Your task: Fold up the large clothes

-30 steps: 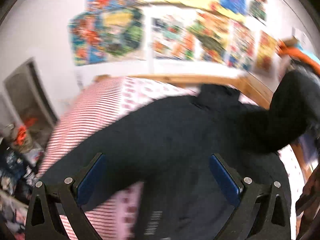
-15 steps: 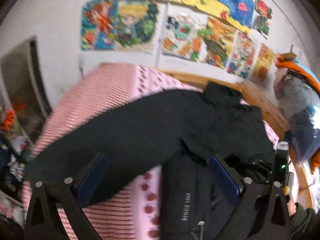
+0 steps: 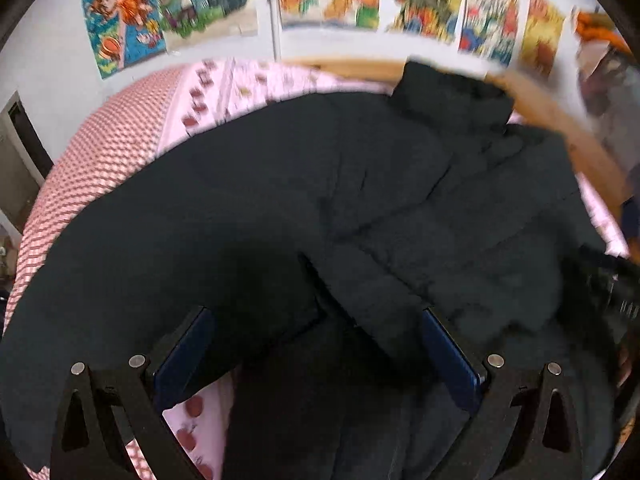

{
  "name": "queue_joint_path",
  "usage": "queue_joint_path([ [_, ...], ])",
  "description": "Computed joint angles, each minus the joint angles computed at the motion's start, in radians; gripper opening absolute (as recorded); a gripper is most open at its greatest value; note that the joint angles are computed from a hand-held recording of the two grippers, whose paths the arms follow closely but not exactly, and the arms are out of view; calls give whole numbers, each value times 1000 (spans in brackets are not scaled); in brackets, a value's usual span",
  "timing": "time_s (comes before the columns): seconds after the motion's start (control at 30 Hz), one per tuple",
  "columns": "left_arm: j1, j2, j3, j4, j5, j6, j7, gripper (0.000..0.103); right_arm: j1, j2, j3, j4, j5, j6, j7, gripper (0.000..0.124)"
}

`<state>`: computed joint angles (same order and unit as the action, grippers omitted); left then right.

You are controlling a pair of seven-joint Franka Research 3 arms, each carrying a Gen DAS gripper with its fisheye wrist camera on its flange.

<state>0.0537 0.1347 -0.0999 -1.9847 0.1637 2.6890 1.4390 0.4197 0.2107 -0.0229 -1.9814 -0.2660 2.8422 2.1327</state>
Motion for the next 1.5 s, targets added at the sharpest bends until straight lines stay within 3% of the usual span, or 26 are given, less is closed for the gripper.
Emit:
queue_joint_path([
  [0.13,-23,85,17,72,95,-68,-96,103,-38,155,26,189,120,-141,-112,75],
  [0.3,-13,116,10,77,85,-58,-125,103,1,271,-23,287,117,-142,-114,84],
  [0.37,16,96,-13,40,14,-14,-80,103,20,281,-42,275,111,-113,-99,87],
  [0.43,69,55,-56,-17,-146,52,28,103,42,270,-61,236,99,-71,-80,90],
  [0.53,104,-23,-67,-91,-336,109,120,103,51,247,-68,194,101,-28,-72,91],
  [0.6,109,-101,-53,-159,-462,145,188,103,39,221,-53,164,132,-11,-79,91],
  [0.73,82,-255,20,-288,-541,197,239,103,4,135,1,86,236,9,-83,90],
  [0.87,91,-346,84,-362,-468,237,204,103,-11,100,76,95,313,7,-178,90],
  [0.97,145,-425,102,-419,-355,246,109,103,23,119,80,148,290,-21,-232,90],
  [1.13,247,-508,110,-445,-176,178,-39,103,79,179,85,258,269,-66,-270,90],
  [1.23,195,-533,188,-473,-190,140,-48,103,102,228,87,337,277,-108,-283,90],
  [1.33,93,-525,290,-487,-313,82,11,103,138,261,54,390,244,-136,-255,90],
  [1.4,44,-499,324,-492,-403,72,57,103,161,274,25,409,210,-145,-214,90],
  [1.5,64,-433,278,-504,-423,148,45,103,156,321,31,474,224,-174,-181,90],
])
